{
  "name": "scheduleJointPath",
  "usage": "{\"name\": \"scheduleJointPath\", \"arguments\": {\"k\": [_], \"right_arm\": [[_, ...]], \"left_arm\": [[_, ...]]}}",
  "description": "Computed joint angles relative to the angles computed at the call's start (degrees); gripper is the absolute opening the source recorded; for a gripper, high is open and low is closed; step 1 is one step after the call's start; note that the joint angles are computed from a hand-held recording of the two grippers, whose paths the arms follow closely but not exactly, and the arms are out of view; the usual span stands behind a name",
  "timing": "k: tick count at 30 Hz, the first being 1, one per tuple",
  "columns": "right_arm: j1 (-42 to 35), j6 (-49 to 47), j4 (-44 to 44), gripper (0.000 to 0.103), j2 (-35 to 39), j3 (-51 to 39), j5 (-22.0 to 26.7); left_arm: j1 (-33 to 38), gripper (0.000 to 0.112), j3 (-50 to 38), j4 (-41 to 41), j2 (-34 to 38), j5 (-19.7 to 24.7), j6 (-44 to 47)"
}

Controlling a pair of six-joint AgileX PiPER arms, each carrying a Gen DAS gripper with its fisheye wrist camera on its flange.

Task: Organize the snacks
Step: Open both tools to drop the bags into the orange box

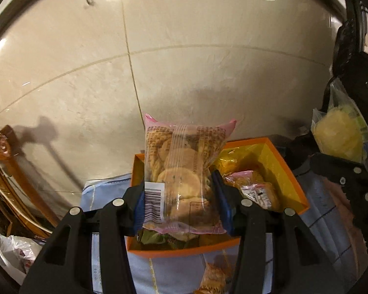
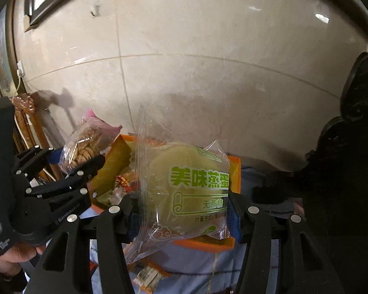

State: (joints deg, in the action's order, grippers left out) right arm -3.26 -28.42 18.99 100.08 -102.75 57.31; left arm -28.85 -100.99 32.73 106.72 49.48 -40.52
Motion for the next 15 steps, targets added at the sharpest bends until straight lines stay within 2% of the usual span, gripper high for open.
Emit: {"name": "scheduleJointPath", "arguments": {"k": [1,3,5,10,15], "right_arm": [[0.04,-0.54,0.18,0.059,2.01,-1.80,0.64],[0.31,-0.26,-1.08,0.067,5.20,-4.81,1.89],[0.80,1.51,-4.65,0.071,6.32,-5.59,0.11],[-2.06,0.69,-2.34,0.071,5.79,-4.44,0.72],[-4.86,-2.77,-1.06,0.072,-0.25,5.72,-1.90]], "left_arm": [[0.93,0.052,-1.31,-1.88,1.74,-1.24,1.48],[1.52,0.094,-2.75,-2.01,4.02,-1.85,1.38],[1.28,0.095,-3.02,2.64,5.13,-1.73,-2.14],[2.49,0.095,1.39,2.47,3.49,-4.39,-3.77],[1.22,0.095,11.94,3.25,-3.01,-6.79,-6.61]]}}
